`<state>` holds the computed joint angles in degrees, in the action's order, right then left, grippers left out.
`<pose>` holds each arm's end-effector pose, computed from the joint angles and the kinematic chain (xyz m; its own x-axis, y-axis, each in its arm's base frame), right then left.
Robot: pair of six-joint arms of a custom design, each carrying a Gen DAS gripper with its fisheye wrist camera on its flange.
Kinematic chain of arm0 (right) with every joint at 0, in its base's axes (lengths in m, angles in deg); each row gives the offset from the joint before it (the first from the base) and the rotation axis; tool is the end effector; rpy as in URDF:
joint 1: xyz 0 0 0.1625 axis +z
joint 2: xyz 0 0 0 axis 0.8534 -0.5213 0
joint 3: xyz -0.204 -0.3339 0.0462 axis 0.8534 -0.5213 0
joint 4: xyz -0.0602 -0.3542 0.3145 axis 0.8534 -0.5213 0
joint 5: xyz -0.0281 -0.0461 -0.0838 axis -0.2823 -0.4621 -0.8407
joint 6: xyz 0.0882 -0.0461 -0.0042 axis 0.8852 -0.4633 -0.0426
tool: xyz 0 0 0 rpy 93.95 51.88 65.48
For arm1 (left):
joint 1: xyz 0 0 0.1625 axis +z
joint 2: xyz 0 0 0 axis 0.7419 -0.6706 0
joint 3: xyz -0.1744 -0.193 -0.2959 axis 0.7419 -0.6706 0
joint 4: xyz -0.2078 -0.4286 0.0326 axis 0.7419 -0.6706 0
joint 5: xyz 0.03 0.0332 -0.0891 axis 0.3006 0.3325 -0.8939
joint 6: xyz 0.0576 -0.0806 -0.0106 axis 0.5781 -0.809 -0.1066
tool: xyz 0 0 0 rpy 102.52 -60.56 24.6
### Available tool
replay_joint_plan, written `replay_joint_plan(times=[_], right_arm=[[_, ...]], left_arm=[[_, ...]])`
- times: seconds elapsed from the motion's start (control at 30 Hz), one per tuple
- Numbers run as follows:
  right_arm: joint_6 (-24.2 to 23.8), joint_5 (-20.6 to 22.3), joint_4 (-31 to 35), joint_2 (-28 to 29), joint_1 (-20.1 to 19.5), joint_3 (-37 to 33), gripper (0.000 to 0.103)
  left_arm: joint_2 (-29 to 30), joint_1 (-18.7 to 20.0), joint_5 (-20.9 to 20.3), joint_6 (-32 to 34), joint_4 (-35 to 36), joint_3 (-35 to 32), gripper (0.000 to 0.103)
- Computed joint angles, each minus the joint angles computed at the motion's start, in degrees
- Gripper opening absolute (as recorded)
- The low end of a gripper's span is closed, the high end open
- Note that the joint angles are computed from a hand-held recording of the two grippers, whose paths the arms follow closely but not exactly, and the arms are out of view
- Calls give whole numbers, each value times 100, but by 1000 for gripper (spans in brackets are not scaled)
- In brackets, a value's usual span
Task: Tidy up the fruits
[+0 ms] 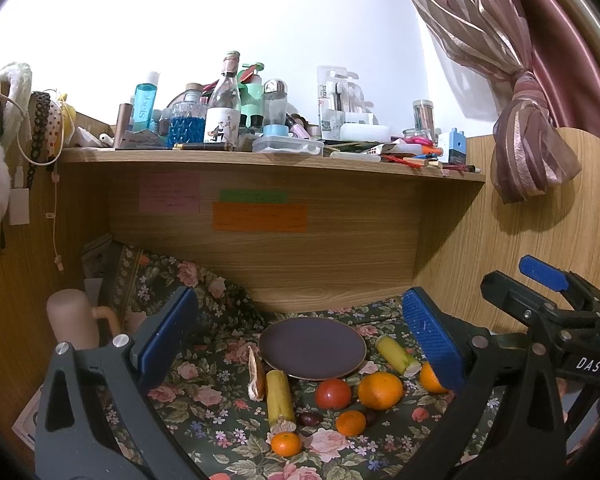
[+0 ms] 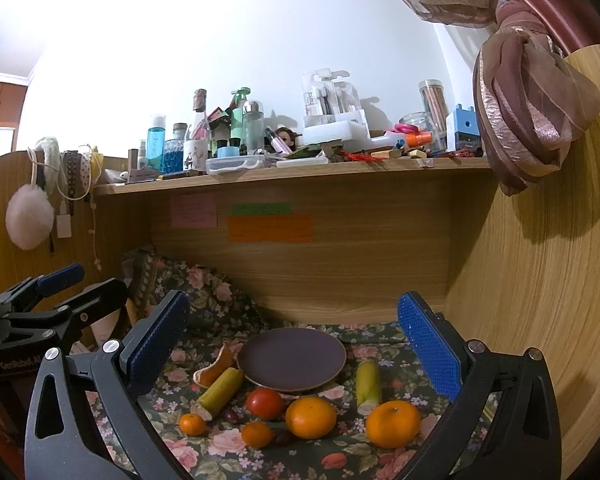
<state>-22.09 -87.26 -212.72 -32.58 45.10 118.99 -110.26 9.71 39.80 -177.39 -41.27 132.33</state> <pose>0.3082 -0.7156 0.1564 -0.6786 -0.3855 0.6252 -0.7092 0.1227 -0.6942 -0.2072 -0.6858 0.2582 -0.7437 0.0145 -0.6683 0.6643 0.1271 -0.7365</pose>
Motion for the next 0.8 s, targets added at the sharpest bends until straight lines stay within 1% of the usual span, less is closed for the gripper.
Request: replay_joint_plan(times=[0.43,0.63,0.8], right_arm=[[-8,6,-9,0,3,6,103],[11,-49,26,10,9,-13,103],[71,-237,188,103,-29,-167,103]], left_arm=[[-5,8,-7,3,-14,3,103],[89,54,-23,-16,117,-122,103],[379,198,-39,-263,666,-554,103]])
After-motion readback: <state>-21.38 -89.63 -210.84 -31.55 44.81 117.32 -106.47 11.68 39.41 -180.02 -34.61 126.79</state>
